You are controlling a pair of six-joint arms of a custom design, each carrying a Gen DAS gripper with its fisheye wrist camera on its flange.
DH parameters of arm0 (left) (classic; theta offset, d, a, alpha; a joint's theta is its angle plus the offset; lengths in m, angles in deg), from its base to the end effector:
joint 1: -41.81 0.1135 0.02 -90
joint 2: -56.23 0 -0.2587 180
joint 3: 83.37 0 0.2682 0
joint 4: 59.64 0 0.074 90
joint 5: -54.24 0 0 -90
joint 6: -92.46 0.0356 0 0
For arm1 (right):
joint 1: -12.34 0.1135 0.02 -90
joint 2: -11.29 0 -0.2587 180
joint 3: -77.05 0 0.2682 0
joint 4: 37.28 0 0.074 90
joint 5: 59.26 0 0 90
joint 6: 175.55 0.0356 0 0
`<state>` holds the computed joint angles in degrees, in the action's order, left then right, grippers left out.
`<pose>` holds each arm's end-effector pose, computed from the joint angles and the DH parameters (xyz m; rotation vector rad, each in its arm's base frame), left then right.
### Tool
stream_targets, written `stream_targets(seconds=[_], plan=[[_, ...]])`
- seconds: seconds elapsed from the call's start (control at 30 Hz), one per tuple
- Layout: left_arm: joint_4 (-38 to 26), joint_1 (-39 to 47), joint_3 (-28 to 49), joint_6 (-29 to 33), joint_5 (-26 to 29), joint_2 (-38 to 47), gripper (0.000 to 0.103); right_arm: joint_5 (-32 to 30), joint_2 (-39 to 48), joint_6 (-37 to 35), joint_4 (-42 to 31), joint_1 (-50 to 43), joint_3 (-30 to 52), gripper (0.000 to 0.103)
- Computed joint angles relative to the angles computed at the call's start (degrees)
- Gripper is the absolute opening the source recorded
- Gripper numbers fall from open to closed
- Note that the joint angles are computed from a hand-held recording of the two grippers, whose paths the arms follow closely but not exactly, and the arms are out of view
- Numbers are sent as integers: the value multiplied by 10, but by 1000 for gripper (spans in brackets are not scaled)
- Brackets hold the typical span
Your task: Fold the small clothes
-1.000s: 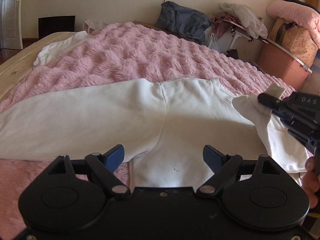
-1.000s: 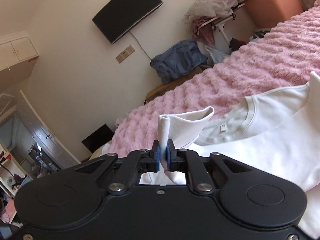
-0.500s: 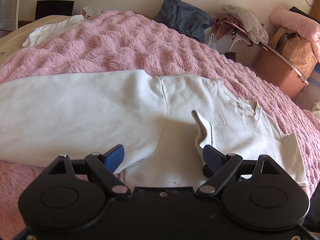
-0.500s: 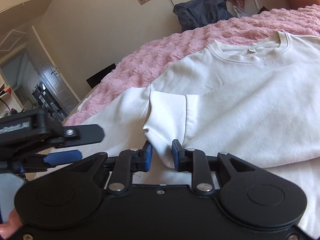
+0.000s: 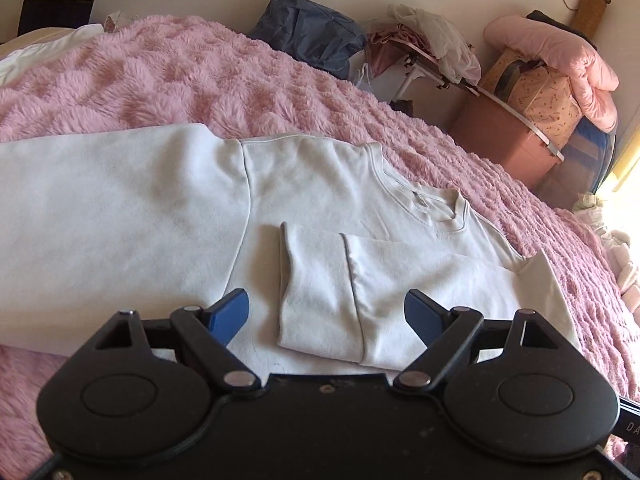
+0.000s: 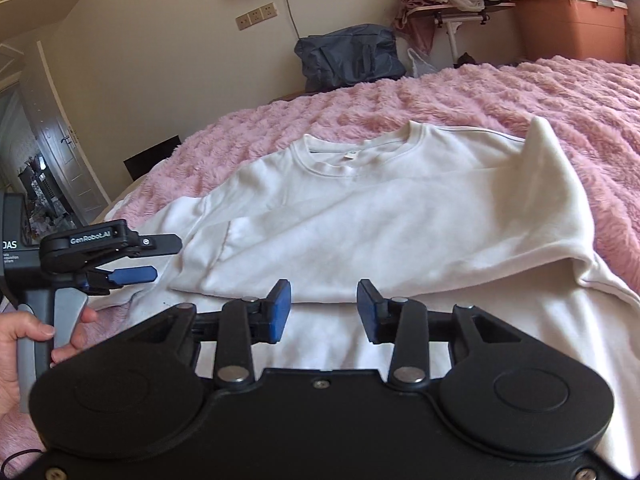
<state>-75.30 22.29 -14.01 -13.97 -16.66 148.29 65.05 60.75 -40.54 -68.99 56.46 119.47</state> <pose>0.3365 -0.1316 0.2017 0.2476 2.2798 -0.7071 0.1566 0.1239 0.2125 0.3274 2.0984 0.2451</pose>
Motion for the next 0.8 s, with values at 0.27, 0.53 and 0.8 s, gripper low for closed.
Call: stream_targets(seconds=[0.27, 0.53, 0.8], plan=[[2, -15, 20, -18, 1, 41, 41, 6, -34, 30, -17, 9, -25, 39], [17, 3, 21, -56, 24, 57, 3, 21, -51, 34, -36, 10, -27, 42], [85, 33, -43, -98, 40, -36, 1, 50, -109, 67, -130, 1, -34, 45]])
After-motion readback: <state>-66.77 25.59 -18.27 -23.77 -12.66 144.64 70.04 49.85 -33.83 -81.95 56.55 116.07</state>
